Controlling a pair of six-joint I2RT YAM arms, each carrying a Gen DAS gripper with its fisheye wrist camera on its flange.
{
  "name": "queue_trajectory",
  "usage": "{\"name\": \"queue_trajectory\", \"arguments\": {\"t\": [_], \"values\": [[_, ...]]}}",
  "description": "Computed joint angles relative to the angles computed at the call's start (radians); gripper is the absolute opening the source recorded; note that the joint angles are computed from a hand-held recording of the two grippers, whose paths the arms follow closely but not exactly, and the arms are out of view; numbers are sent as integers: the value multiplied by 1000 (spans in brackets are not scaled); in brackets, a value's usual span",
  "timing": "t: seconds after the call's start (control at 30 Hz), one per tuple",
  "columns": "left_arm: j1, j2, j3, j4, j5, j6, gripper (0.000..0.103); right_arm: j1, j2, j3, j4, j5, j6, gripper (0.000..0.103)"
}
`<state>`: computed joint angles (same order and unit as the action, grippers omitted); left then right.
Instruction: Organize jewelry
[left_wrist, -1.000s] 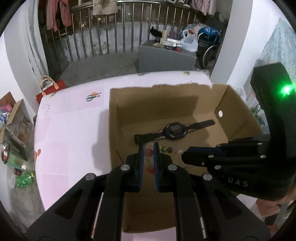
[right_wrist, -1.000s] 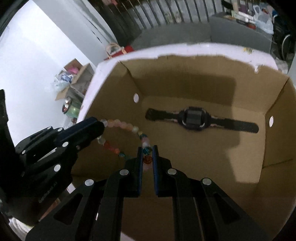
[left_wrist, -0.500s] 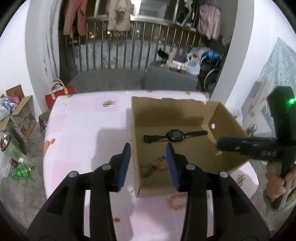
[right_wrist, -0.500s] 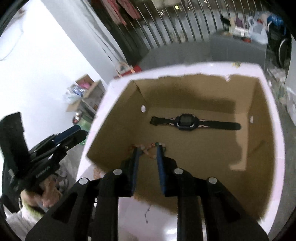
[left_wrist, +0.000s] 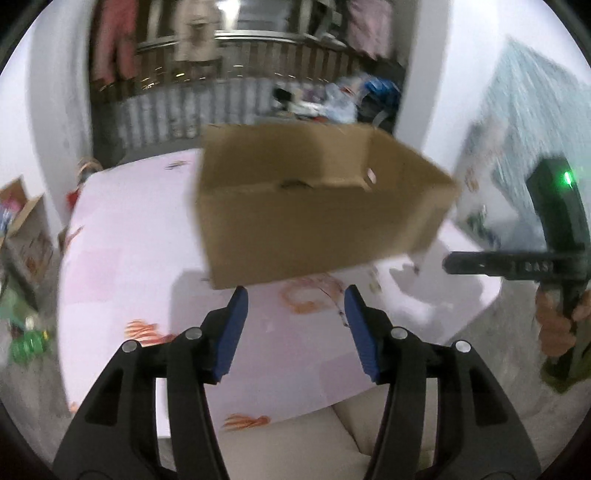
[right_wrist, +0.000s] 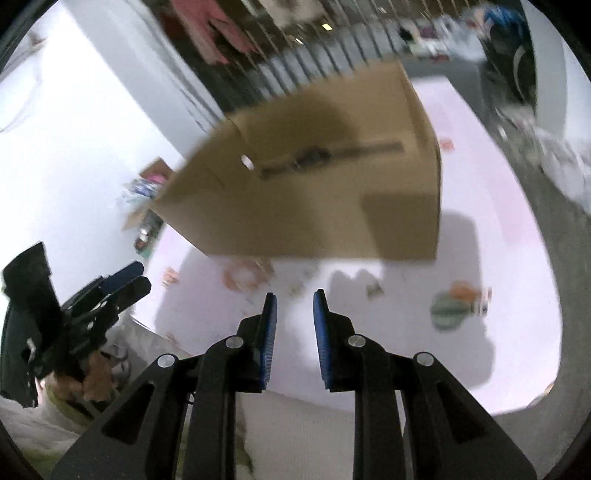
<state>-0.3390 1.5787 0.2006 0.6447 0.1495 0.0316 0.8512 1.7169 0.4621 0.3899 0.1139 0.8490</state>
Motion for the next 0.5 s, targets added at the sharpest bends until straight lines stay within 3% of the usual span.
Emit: {"name": "queue_trajectory", "arguments": {"t": [0.1, 0.17, 0.3, 0.4, 0.5], "values": [[-119, 195, 73, 100, -100, 42, 51, -18, 83, 48, 5, -31, -1, 21], [-146, 281, 125, 124, -96, 77, 51, -30, 106, 65, 23, -44, -11, 21], [-127, 382, 230, 65, -8, 83, 51, -45, 140, 57, 77, -72, -9, 21], [-100, 432, 307, -40, 34, 69, 51, -45, 156, 65, 79, -79, -14, 21], [-61, 440, 307, -66, 73, 71, 51, -39, 158, 55, 89, -67, -18, 21]]}}
